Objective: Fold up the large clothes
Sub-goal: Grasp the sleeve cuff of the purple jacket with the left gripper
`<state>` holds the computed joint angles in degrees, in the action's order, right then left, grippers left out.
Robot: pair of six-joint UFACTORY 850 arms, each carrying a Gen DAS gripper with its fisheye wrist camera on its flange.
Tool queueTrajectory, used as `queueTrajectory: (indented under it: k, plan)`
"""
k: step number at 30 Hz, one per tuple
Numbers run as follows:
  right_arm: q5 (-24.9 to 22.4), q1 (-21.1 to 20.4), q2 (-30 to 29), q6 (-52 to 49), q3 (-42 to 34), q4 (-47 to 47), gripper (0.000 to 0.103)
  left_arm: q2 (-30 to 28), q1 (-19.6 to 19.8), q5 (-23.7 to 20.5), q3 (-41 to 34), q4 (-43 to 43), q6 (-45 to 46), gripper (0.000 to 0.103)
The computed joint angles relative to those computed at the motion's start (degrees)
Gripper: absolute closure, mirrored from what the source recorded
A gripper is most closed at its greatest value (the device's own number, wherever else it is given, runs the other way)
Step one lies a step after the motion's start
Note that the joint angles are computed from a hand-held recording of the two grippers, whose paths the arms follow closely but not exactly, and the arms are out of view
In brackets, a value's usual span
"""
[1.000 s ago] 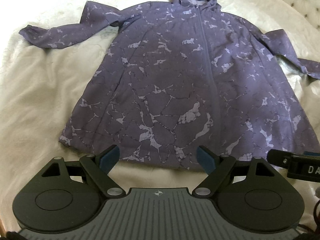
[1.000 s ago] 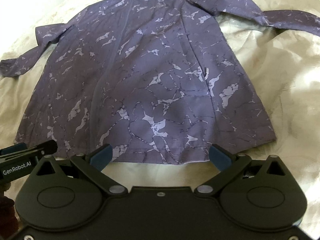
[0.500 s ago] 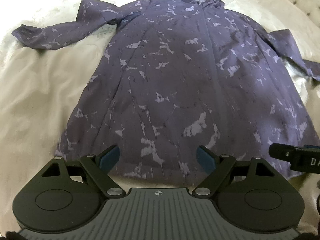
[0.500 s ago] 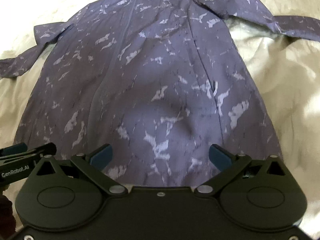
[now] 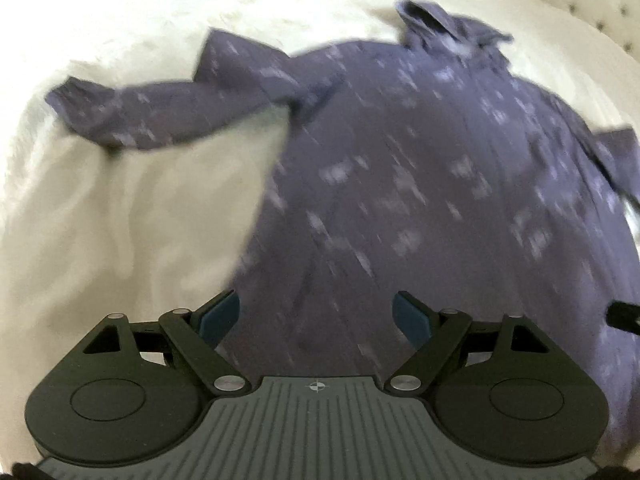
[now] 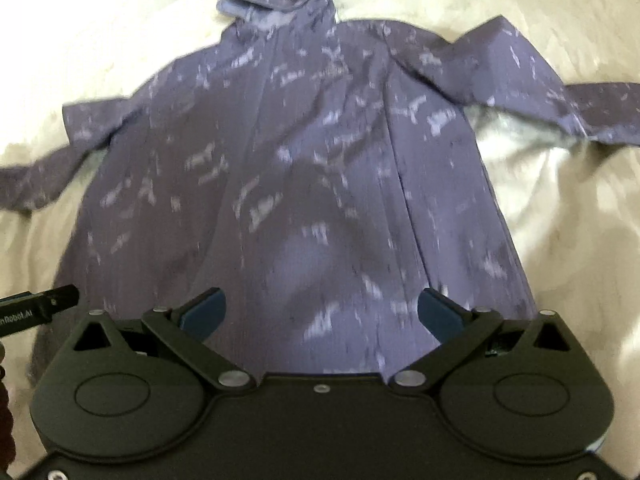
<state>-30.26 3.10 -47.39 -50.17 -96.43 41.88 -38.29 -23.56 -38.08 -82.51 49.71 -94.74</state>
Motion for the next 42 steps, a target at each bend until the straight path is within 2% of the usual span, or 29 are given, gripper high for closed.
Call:
queueTrajectory:
  k: [3,10,12,20,26,32,39,41,42]
  plan:
    - [-2.0,-0.2,-2.1,-1.4,-3.3,3.5,0.001,1.0,2.0,1.7,1.6,5.4,-3.9,0.02]
    - [-5.2,0.4,-6.2,-3.8,-9.8,7.2,0.001,4.3,10.2,15.3,8.0,17.7,-16.4,0.02]
    - [-5.6,0.8,-7.4,-3.6,-11.5,7.4,0.001,4.8,11.9,16.5,9.1,20.8,-18.5,0.019]
    - [-4.8,2.7,-12.1,-3.6,-17.3,8.1,0.001,5.5,16.3,9.3,10.5,24.7,-22.0,0.019]
    - [-2.9,3.5,-13.4,-8.2,-17.5,12.7,0.001,4.3,19.0,2.4,9.1,24.9,-21.1,0.019]
    - [-3.2,3.7,-16.8,-11.6,-21.6,15.6,0.001,2.5,21.7,0.7,7.2,25.4,-23.5,0.019]
    - [0.0,3.7,-19.8,-18.2,-23.3,18.5,0.001,0.3,22.8,-1.6,4.2,23.3,-21.9,0.02]
    - [1.4,3.6,-19.2,-25.5,-21.1,23.5,0.001,-0.8,23.0,-2.0,2.9,22.3,-19.6,0.024]
    - [2.0,3.6,-18.9,-29.3,-20.1,25.9,0.001,-1.2,23.1,-2.1,2.4,22.1,-18.5,0.034]
